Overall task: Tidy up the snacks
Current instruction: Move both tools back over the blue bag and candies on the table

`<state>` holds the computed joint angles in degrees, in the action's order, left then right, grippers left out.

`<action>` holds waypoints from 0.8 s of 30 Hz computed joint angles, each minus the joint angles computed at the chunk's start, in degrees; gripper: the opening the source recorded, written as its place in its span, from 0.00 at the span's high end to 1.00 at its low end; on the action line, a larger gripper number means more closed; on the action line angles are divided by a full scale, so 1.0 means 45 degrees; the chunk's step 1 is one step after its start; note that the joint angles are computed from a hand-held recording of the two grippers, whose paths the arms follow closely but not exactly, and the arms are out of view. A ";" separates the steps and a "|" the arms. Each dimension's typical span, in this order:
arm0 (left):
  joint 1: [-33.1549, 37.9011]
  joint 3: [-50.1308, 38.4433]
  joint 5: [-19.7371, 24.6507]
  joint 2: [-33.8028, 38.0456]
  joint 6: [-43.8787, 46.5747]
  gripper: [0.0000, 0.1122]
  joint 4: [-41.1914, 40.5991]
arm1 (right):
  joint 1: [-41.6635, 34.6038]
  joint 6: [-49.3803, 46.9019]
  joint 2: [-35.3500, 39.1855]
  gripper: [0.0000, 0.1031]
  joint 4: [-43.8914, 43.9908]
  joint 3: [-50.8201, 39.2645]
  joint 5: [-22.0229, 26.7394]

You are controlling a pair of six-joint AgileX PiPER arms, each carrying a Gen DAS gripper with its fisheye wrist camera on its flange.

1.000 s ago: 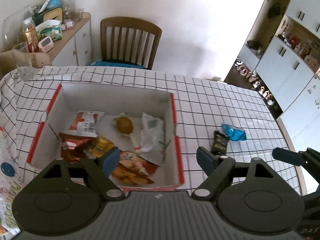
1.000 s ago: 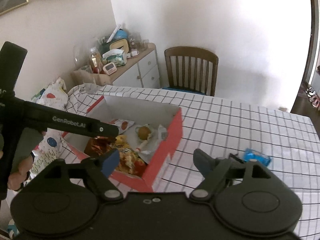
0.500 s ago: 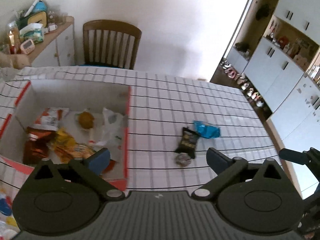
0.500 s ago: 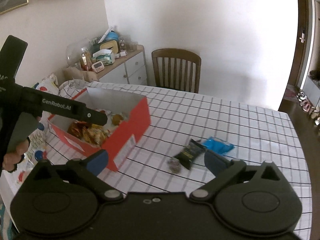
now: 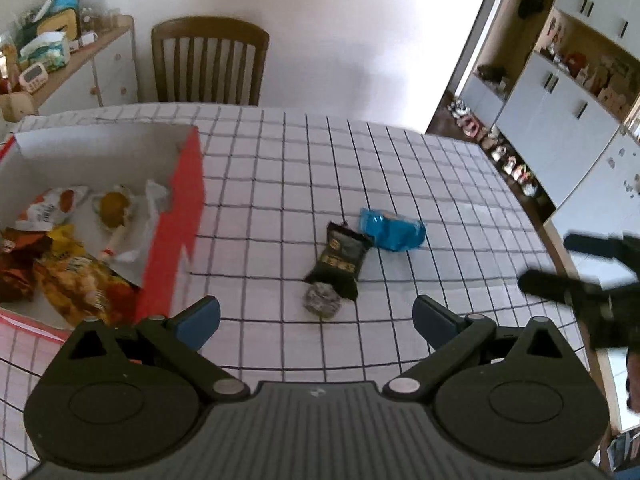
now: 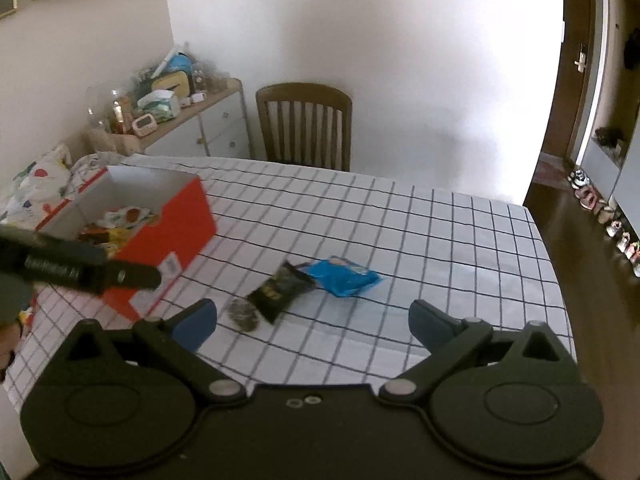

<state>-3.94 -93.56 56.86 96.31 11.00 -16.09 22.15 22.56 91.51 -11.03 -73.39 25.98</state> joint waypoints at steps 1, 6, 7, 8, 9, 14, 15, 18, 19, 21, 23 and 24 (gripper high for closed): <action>-0.0156 -0.0040 0.0010 0.0155 -0.0210 0.08 0.0141 | -0.0205 -0.0443 0.0233 0.01 0.0372 -0.0255 0.0091; -0.0442 -0.0667 0.0452 0.1212 -0.1111 0.08 0.0385 | -0.1034 -0.1806 0.1740 0.01 0.1432 -0.1880 0.0683; -0.0509 -0.0776 0.0461 0.1404 -0.1337 0.08 0.0555 | -0.1167 -0.2161 0.2093 0.01 0.1694 -0.2294 0.0833; -0.0546 -0.0895 0.0488 0.1614 -0.1495 0.08 0.0651 | -0.1294 -0.2542 0.2449 0.01 0.1967 -0.2722 0.0997; -0.0565 -0.0989 0.0500 0.1780 -0.1567 0.08 0.0678 | -0.1387 -0.2809 0.2793 0.01 0.2168 -0.3139 0.1141; -0.0809 -0.1392 0.0319 0.2447 -0.2096 0.08 0.1173 | -0.1921 -0.4840 0.4604 0.02 0.4071 -0.5453 0.2205; -0.0870 -0.1473 0.0272 0.2569 -0.2196 0.08 0.1284 | -0.1986 -0.5207 0.4991 0.02 0.4338 -0.5975 0.2531; -0.1008 -0.1864 0.0315 0.2997 -0.2517 0.08 0.1602 | -0.2048 -0.5688 0.6062 0.02 0.4529 -0.7412 0.3361; -0.1034 -0.1981 0.0313 0.3148 -0.2609 0.08 0.1654 | -0.2044 -0.5724 0.6425 0.02 0.4454 -0.7906 0.3630; -0.1077 -0.2232 0.0374 0.3438 -0.2739 0.08 0.1711 | -0.1982 -0.5462 0.7181 0.02 0.3927 -0.9022 0.4222; -0.1129 -0.2447 0.0402 0.3704 -0.2802 0.08 0.1751 | -0.1993 -0.5479 0.7951 0.02 0.3814 -1.0096 0.4791; -0.1179 -0.2509 0.0378 0.3799 -0.2843 0.08 0.1828 | -0.2019 -0.5521 0.8271 0.03 0.3837 -1.0511 0.4997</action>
<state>-9.24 -104.85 58.56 113.41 -1.80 -7.86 13.06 -2.28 128.73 6.24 -120.69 48.47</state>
